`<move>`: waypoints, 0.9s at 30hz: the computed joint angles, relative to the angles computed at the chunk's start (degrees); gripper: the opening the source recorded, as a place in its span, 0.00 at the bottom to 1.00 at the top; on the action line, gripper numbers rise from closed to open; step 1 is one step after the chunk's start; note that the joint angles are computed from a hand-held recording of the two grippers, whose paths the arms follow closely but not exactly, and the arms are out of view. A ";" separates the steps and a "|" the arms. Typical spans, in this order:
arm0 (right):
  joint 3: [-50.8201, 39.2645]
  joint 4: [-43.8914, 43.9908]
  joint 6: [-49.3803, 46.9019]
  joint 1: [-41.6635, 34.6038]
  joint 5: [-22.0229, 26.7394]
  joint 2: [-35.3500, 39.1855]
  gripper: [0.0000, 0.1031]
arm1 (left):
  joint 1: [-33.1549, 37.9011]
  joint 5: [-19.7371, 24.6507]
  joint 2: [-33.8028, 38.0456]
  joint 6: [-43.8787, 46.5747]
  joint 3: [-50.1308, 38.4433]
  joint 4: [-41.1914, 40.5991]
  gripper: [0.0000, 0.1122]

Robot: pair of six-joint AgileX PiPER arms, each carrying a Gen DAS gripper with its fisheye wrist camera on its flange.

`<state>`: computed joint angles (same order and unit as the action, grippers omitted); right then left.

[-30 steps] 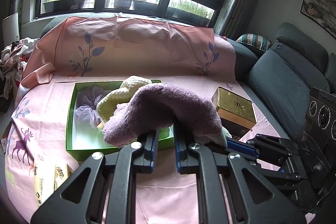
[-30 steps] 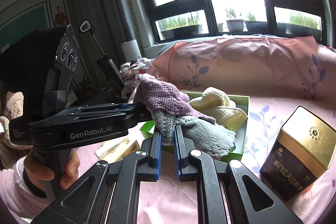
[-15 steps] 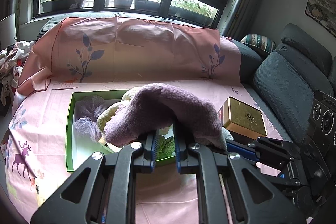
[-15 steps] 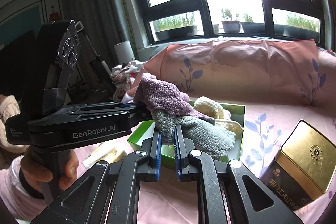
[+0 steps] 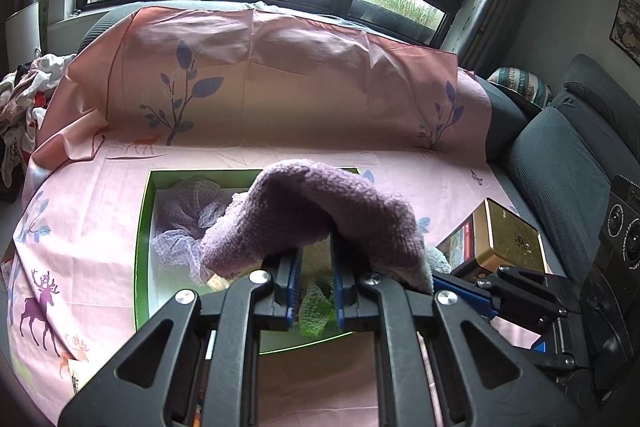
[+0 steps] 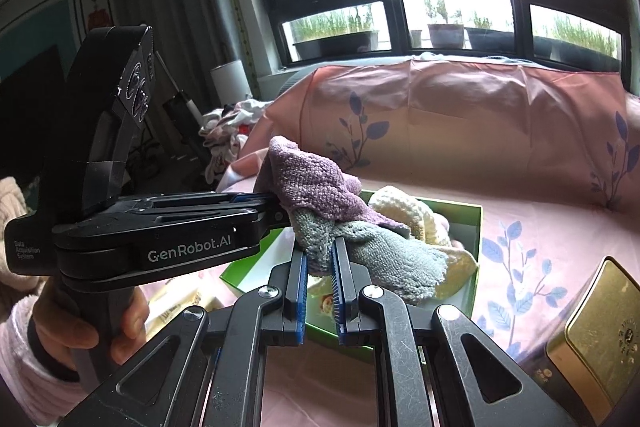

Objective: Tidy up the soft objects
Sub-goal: 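Lower the lilac cloth into the box and open the left tool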

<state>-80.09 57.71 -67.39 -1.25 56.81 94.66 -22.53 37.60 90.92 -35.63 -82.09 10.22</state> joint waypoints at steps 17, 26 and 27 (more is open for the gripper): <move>-3.32 -14.44 12.40 7.12 -7.41 8.55 0.13 | 5.27 1.04 8.65 1.64 0.55 -6.87 0.32; 0.66 -21.19 15.58 7.94 -11.07 4.25 0.47 | 3.97 4.57 7.31 -2.54 1.85 -2.35 0.76; 1.58 -20.74 15.16 7.37 -11.25 3.14 0.47 | 3.60 4.81 6.68 -3.06 2.25 -1.79 0.78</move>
<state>-78.51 36.97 -52.23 6.13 45.56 97.80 -18.94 42.41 97.60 -38.69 -79.84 8.43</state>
